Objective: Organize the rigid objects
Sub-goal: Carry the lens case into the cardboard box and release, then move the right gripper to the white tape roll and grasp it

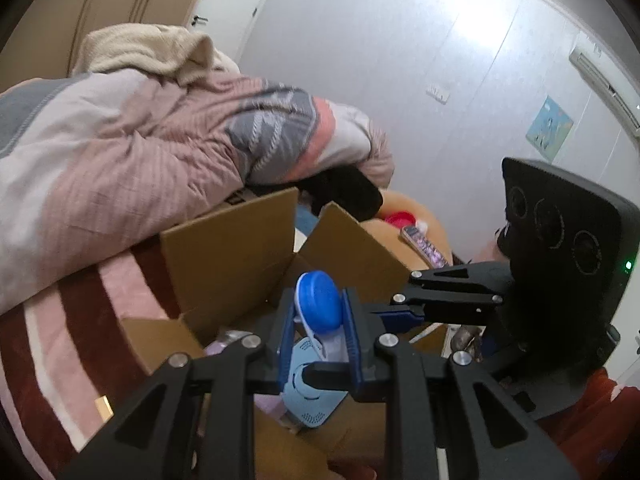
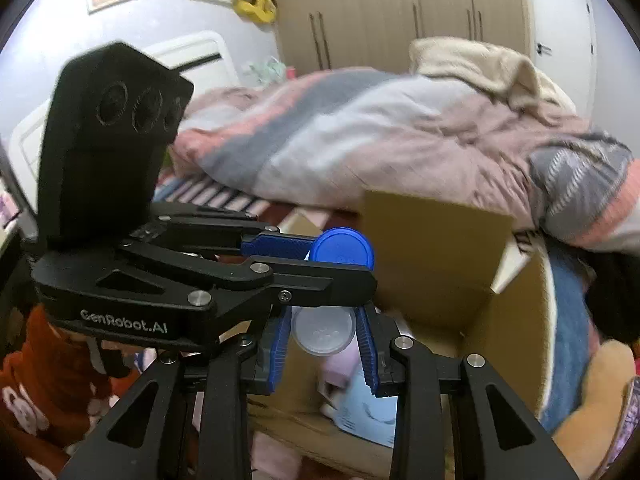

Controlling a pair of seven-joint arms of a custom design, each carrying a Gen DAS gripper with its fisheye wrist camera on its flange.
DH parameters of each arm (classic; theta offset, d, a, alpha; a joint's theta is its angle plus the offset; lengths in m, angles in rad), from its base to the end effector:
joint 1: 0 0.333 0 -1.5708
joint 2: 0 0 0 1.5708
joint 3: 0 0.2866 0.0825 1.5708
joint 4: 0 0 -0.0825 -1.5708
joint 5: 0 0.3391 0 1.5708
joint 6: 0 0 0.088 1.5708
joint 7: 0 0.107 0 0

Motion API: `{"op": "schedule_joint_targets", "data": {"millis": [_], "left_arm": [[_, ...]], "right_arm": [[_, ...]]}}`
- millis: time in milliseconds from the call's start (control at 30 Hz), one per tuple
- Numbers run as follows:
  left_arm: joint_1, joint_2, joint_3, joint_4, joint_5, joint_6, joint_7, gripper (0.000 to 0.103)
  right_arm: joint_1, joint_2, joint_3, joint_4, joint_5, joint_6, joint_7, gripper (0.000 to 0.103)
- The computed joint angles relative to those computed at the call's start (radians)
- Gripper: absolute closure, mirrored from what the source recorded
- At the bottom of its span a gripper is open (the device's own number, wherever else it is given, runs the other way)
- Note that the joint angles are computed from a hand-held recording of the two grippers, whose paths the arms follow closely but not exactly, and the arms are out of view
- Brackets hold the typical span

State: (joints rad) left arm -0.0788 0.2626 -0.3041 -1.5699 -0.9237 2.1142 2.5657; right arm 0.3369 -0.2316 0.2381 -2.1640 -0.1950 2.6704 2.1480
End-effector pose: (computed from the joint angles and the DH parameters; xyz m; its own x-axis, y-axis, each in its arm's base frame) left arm 0.5693 -0.2460 0.5291 -0.8430 -0.3631 0.3968 -0.5316 0.4507 -0.7171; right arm 0.4107 0.2844 0.5638 0.2088 -0.9657 -0.1546 -0.7444 -0.0544 -0.6655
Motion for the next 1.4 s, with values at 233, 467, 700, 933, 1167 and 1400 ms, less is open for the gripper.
{"op": "schedule_joint_targets", "data": {"millis": [233,467,700,933,1167,1400], "left_arm": [[-0.024,0.016,-0.016,0.018,0.061,0.065,-0.052,0.030],[0.004,-0.048,0.014,-0.042,0.036,0.111,-0.019,0.025],[0.040,-0.130,0.065,-0.129,-0.026,0.135,0.029,0.025],[0.080,-0.204,0.141,-0.211,-0.094,0.172,0.089,0.024],[0.120,-0.265,0.205,-0.332,-0.175,0.300,0.177,0.017],[0.137,-0.282,0.236,-0.445,-0.234,0.383,0.300,0.016]], "right_arm": [[-0.017,0.016,-0.012,0.021,-0.042,-0.106,0.031,0.045],[-0.019,-0.009,0.004,-0.005,-0.085,-0.061,0.053,0.008],[-0.022,0.041,0.058,0.077,-0.250,-0.021,0.092,0.000],[0.059,0.162,0.063,0.218,-0.417,0.036,0.147,0.000],[0.196,0.344,0.010,0.341,-0.257,0.136,0.021,0.000],[0.406,0.463,-0.150,0.370,-0.554,0.043,0.381,0.016]]}}
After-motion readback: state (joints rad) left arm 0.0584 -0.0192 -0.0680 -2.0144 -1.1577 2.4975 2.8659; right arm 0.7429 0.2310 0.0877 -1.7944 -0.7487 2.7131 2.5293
